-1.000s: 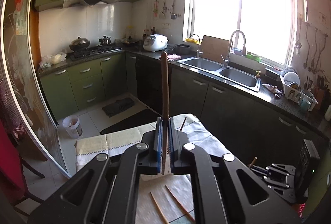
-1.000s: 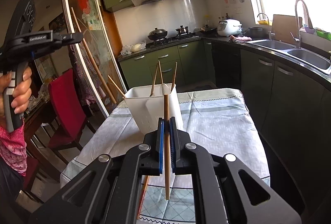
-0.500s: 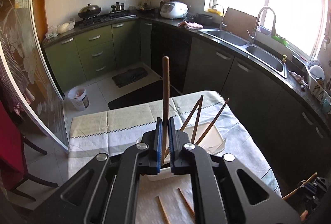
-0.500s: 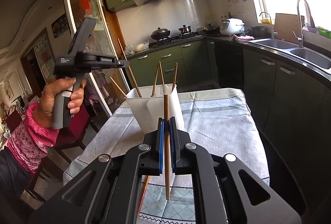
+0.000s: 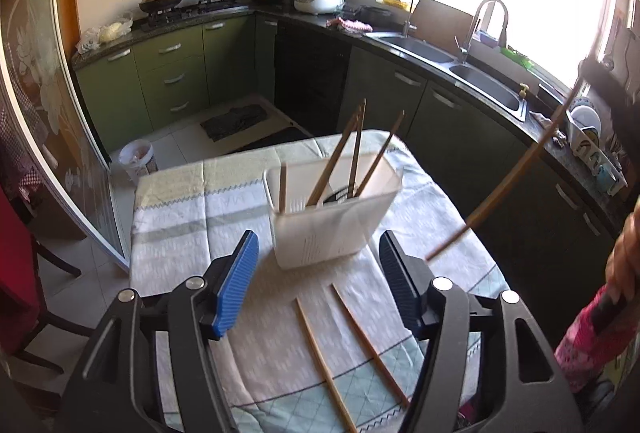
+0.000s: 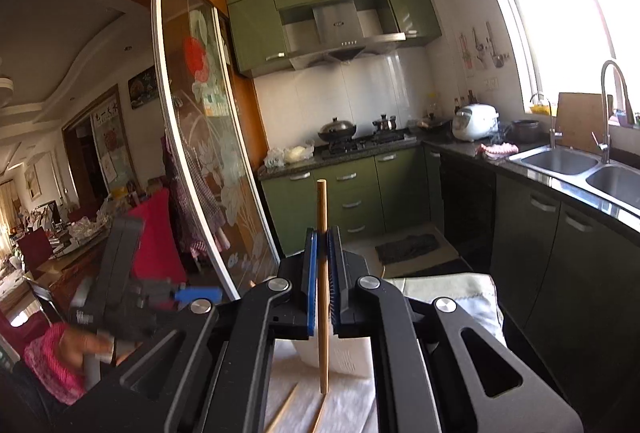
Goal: Organize utensils
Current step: 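Carry both chopsticks into the white caddy and open both grippers, then lower the left gripper to a wooden chopstick and close on it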
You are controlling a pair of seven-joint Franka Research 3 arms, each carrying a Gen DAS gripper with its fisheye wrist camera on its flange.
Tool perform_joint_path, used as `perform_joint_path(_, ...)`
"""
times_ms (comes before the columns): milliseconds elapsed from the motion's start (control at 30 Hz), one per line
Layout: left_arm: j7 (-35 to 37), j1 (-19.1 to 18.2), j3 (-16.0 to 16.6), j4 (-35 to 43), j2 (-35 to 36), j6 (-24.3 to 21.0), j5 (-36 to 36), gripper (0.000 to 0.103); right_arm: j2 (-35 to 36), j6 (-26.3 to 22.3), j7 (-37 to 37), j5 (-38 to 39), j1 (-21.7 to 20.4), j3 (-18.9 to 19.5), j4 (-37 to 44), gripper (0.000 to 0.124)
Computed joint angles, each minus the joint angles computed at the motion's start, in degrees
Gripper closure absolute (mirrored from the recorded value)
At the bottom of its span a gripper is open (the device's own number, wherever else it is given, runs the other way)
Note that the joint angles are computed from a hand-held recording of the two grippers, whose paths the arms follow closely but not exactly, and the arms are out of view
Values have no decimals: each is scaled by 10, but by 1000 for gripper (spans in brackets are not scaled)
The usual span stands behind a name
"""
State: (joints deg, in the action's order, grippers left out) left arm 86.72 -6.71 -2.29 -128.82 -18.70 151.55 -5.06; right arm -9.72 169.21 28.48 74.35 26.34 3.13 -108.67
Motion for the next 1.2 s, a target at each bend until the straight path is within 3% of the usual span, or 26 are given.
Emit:
perform_joint_path(133,5,-3,3,-42,-9,-47,-8,42,73,31,54,-47,-8,16,95,118)
perform_joint_path(233,11,-2,5,-63,1,-71,-18,42,138,39,191,-181,-21,26,154,118)
perform_joint_path(333,18,0,2,-72,17,-84,-29,42,203,25,342,-333,-15,8,205,118)
perform_joint_path(400,10,7,-5,-71,30,-86,-19,42,234,1,405,-397,-10,-5,228,118)
perform_joint_path(600,-9,18,-19,-55,70,-95,-1,42,273,-19,444,-455,-35,22,231,117)
perform_joint_path(700,-3,18,-19,-42,88,-111,-22,42,268,-9,439,-467,-52,41,215,110)
perform_joint_path(800,-5,21,-22,-28,103,-131,-39,42,228,22,363,-391,-97,96,164,109)
perform_joint_path(900,-20,25,-28,-18,116,-138,-43,42,158,53,188,-203,-144,151,94,91)
perform_joint_path(933,-29,27,-31,-14,122,-139,-38,42,131,54,117,-128,-151,157,71,91)
perform_joint_path(1067,-70,34,-40,2,145,-140,-7,46,48,28,-17,13,-135,122,-12,91)
perform_joint_path(1167,-107,35,-47,13,159,-130,27,53,1,12,-40,44,-119,89,-72,88)
perform_joint_path(1200,-121,35,-49,17,164,-129,39,59,-12,7,-51,60,-112,76,-90,88)
